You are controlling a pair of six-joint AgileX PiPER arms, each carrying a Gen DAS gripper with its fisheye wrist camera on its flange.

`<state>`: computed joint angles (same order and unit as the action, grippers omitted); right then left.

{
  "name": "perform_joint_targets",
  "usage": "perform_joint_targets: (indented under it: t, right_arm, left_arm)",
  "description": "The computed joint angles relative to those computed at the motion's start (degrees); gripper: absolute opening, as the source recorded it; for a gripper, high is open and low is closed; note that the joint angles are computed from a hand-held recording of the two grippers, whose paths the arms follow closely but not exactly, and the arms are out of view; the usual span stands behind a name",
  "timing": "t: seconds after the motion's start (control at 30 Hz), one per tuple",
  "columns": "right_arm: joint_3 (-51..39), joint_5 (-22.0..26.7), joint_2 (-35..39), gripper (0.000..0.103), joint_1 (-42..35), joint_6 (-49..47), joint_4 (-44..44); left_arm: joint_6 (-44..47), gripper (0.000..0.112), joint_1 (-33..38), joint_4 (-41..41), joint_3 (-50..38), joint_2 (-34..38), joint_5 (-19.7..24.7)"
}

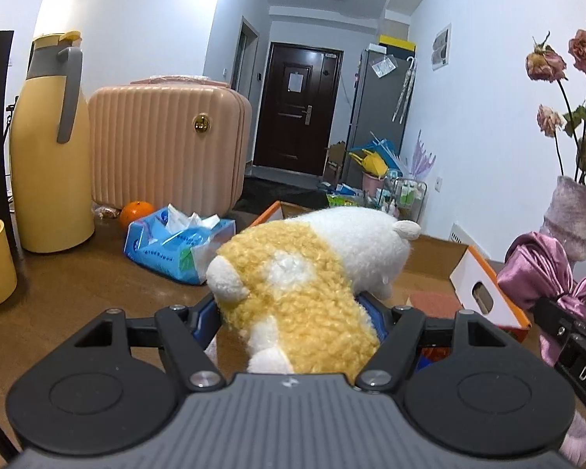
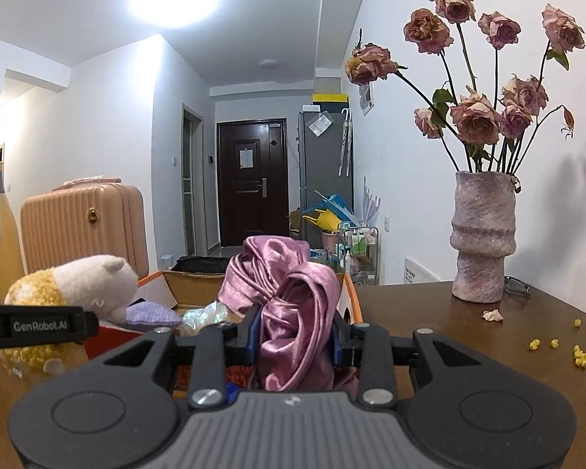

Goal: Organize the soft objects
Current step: 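Lift the plush lamb and scrunchie in both tools toward the box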

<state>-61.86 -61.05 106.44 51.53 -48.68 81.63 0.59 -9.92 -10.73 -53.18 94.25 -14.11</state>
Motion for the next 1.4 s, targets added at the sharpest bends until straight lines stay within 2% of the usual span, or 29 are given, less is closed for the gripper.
perform_joint_targets:
  t: [0.97,1.4]
  right_arm:
    - [-16.56,11.62,9.73,0.032,-11.77,-8.04,-1.36]
    - [-24.74,16.81,14.19,0.032,-15.97,-15.72,2.64]
  left_arm:
    - [16.81,0.072,-1.90,-18.22,-20.26,14.39,3.43]
    - [31.63,0.072,-2.51,-31.44,-29.64,20.96,5.46]
